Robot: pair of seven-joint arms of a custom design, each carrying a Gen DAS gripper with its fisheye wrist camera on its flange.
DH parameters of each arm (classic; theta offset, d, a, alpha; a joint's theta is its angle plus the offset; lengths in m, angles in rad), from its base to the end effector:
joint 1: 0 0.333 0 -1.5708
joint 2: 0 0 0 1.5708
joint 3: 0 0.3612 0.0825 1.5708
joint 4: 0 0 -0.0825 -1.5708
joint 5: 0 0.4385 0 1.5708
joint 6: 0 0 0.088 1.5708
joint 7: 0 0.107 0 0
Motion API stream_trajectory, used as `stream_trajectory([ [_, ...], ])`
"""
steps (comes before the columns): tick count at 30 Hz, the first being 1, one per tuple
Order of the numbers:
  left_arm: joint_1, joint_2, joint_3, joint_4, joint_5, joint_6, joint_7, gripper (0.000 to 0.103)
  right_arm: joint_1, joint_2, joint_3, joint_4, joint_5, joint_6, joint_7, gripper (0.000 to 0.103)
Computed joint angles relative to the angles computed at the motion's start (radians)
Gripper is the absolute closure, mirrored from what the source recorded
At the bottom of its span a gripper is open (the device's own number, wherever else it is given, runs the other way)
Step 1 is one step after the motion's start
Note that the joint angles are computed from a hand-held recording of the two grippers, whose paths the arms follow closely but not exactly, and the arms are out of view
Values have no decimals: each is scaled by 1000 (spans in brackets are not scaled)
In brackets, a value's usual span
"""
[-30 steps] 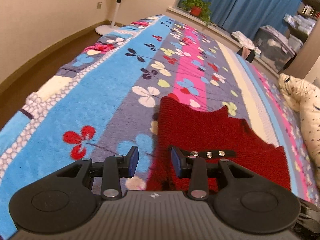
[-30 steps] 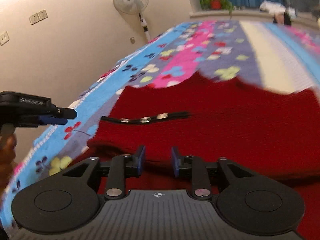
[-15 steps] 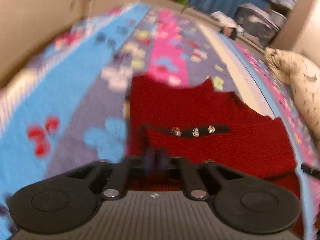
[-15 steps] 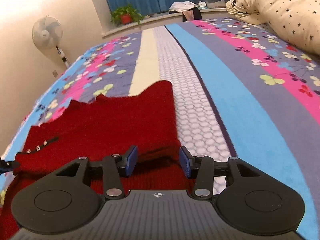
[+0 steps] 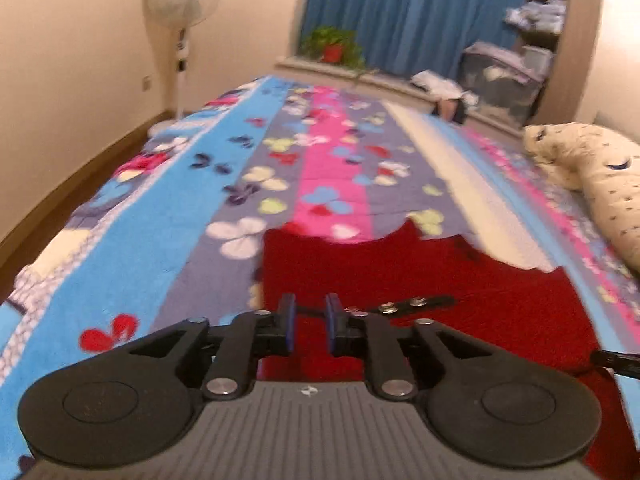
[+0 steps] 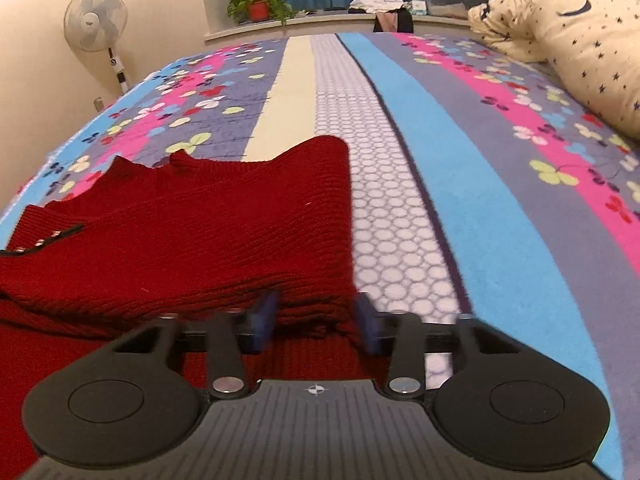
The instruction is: Fold small clothes
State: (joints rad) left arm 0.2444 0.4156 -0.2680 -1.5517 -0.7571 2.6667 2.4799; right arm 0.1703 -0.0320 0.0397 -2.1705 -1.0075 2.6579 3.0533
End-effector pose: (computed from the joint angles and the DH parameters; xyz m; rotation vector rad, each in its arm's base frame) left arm 0.7885 0.0381 0.5116 -1.4865 2.0315 -1.1327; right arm 0.5891 0.1501 0.4701 -1.3035 2.1411 -0.8547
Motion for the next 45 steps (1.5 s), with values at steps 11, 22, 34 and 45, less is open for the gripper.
stream_trajectory([
  [11, -37, 25, 22, -25, 183, 11, 0, 67, -17, 8, 4, -11, -119, 6, 35, 79],
  [22, 56, -207, -44, -216, -113, 45, 249, 39, -21, -226, 70, -112, -142, -29, 184, 62],
  [34, 41, -660, 167, -662, -341, -127, 490, 27, -40, -589, 285, -340, 15, -60, 217, 55],
  [45, -25, -680, 317, -713, -199, -129, 394, 73, 27, -759, 338, -455, 278, -231, 38, 98],
])
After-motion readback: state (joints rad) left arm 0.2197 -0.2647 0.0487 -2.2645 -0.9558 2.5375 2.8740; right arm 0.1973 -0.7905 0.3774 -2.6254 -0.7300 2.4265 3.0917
